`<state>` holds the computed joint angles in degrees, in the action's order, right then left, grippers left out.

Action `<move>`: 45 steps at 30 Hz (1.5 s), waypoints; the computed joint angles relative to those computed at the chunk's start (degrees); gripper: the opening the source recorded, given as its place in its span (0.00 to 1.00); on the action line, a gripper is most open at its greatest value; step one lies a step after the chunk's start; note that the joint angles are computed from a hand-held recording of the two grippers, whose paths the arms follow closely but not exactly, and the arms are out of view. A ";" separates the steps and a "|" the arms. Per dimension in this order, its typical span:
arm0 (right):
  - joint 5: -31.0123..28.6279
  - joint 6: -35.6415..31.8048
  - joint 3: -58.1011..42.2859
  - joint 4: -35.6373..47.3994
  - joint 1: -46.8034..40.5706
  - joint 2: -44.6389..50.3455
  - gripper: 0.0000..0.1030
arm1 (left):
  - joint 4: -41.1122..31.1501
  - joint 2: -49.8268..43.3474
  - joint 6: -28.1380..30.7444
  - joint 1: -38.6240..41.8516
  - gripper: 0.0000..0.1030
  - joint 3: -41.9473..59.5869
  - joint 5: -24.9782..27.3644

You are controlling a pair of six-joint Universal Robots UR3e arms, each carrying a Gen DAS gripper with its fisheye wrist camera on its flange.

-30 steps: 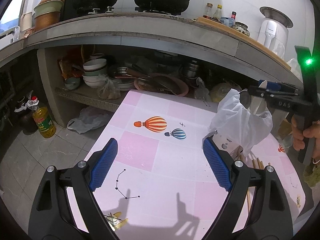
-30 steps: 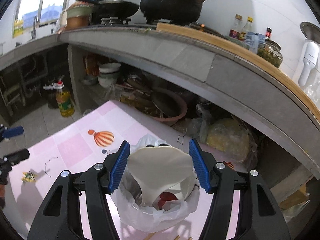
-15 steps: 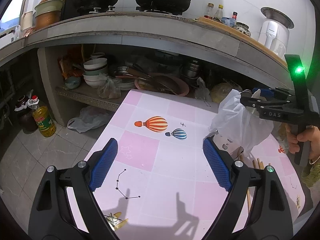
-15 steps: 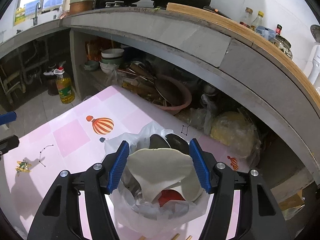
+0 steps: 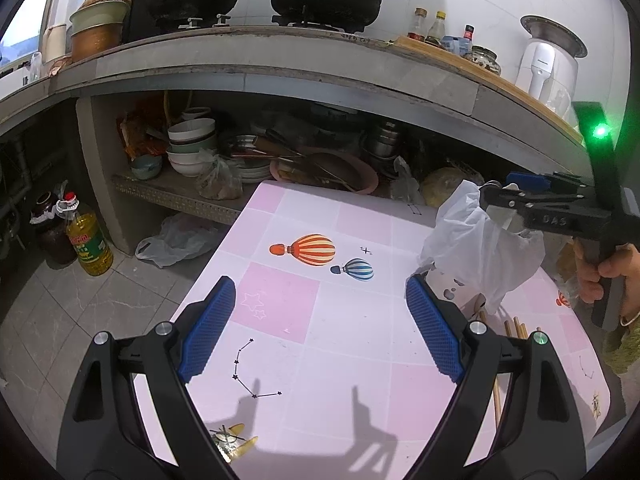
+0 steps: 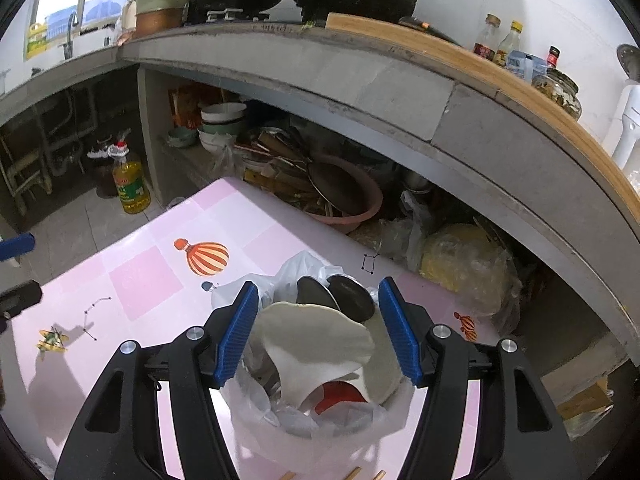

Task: Organize utensils
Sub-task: 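Open the right tool and withdraw it from the holder, then move the left tool down toward a single wooden chopstick on the table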

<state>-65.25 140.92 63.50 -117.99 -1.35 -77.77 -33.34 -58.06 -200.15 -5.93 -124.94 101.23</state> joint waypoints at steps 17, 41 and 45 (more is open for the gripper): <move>23.81 -7.78 5.55 25.73 -27.34 -19.79 0.75 | 0.06 0.00 -1.51 -3.84 0.81 1.05 1.23; 17.23 -33.30 50.96 43.64 -76.55 -63.53 0.94 | 17.41 -24.41 -7.35 -24.74 0.86 2.93 1.97; 17.83 -33.22 55.13 39.16 -77.71 -67.15 0.94 | 16.55 -28.73 -6.17 -26.24 0.87 6.24 -0.45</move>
